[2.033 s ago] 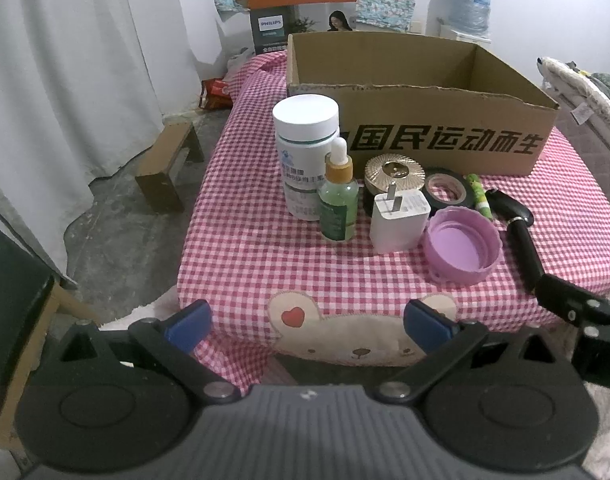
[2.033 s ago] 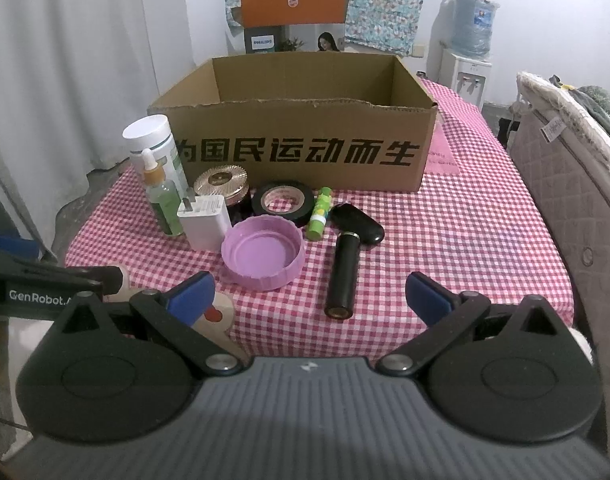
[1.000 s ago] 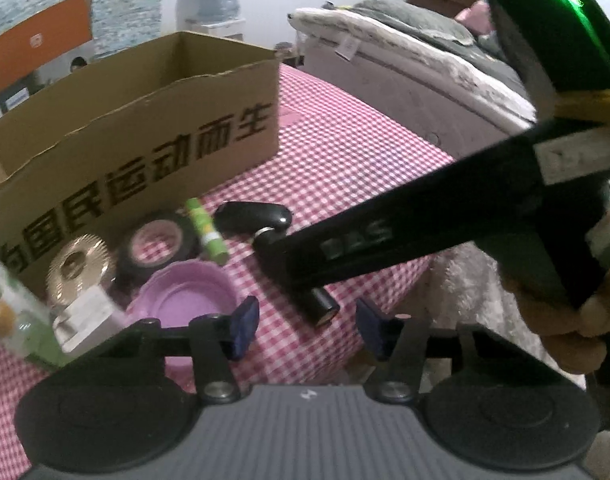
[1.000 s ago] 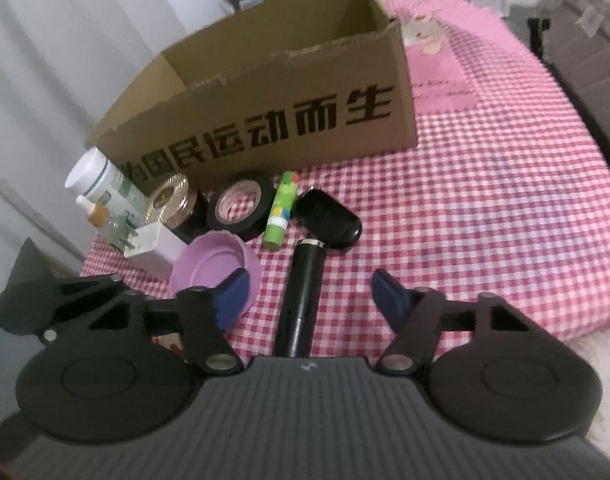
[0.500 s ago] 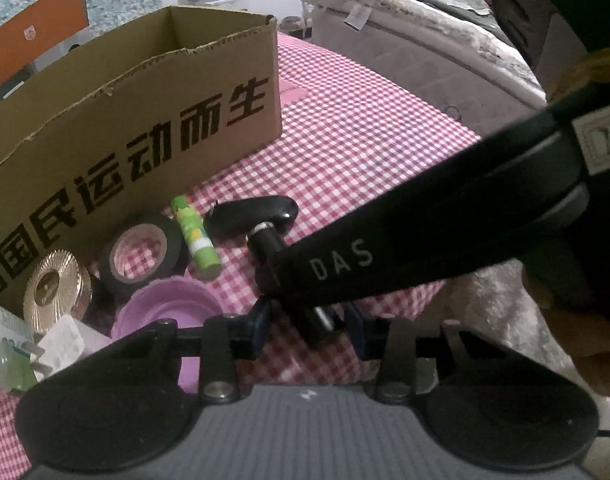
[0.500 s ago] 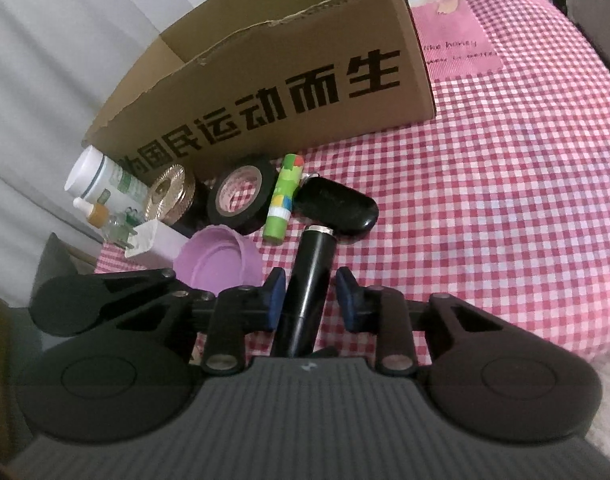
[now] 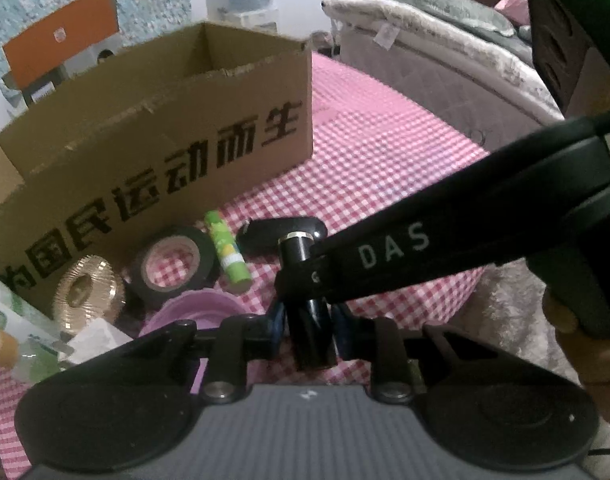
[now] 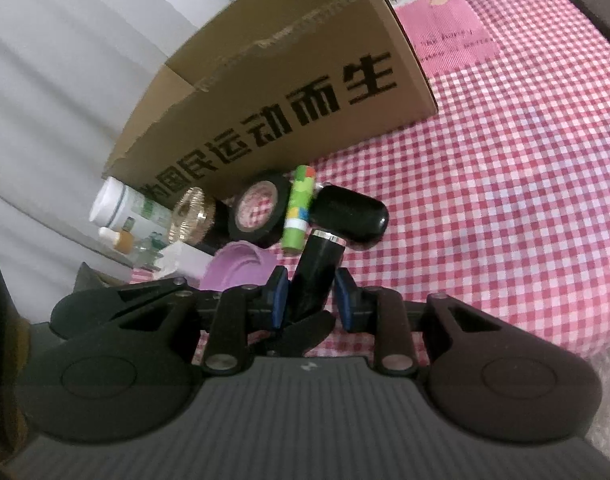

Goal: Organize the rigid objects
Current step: 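Carry the black cylinder into the cardboard box and open the right tool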

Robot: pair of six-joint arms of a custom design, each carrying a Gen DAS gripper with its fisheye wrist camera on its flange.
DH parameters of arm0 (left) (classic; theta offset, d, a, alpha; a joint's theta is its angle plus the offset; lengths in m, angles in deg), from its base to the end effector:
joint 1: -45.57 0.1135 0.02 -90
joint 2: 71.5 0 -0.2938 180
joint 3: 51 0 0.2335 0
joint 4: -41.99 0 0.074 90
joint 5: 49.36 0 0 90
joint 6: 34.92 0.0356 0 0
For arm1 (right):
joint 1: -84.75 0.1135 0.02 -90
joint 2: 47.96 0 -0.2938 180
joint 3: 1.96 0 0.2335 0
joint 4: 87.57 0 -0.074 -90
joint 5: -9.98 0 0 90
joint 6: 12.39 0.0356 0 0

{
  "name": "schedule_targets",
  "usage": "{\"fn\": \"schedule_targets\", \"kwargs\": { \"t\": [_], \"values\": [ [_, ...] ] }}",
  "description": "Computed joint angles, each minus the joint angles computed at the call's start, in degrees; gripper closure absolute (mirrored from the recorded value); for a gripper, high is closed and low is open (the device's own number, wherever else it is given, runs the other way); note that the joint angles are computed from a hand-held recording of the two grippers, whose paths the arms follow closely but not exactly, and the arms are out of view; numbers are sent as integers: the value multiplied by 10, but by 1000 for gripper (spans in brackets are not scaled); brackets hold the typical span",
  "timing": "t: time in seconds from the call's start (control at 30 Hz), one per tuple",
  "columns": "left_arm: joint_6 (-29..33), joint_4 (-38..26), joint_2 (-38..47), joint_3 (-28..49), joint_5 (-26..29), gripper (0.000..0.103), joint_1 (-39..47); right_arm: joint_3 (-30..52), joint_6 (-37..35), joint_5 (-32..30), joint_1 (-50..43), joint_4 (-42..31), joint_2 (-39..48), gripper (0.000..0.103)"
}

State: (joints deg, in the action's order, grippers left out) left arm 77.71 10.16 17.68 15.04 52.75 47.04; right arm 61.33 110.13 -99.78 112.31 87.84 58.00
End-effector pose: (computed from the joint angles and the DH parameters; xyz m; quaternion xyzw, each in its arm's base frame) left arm 0.2931 0.0000 0.2264 0.2053 0.9264 -0.0359 0.3137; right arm 0.3007 0.1705 0.1588 -0.0228 0.9193 0.3180 0.2308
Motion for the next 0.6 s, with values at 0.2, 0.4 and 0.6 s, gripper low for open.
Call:
{"fn": "schedule_targets", "kwargs": {
  "t": [0.2, 0.4, 0.6],
  "values": [
    [0, -14, -73, 2, 20, 78, 25, 4, 0, 34, 26, -28, -72, 78],
    [0, -44, -99, 75, 25, 78, 67, 100, -40, 54, 52, -80, -92, 78],
    [-2, -145, 14, 275, 36, 78, 117, 328, -91, 12, 48, -194, 9, 77]
  ]
}}
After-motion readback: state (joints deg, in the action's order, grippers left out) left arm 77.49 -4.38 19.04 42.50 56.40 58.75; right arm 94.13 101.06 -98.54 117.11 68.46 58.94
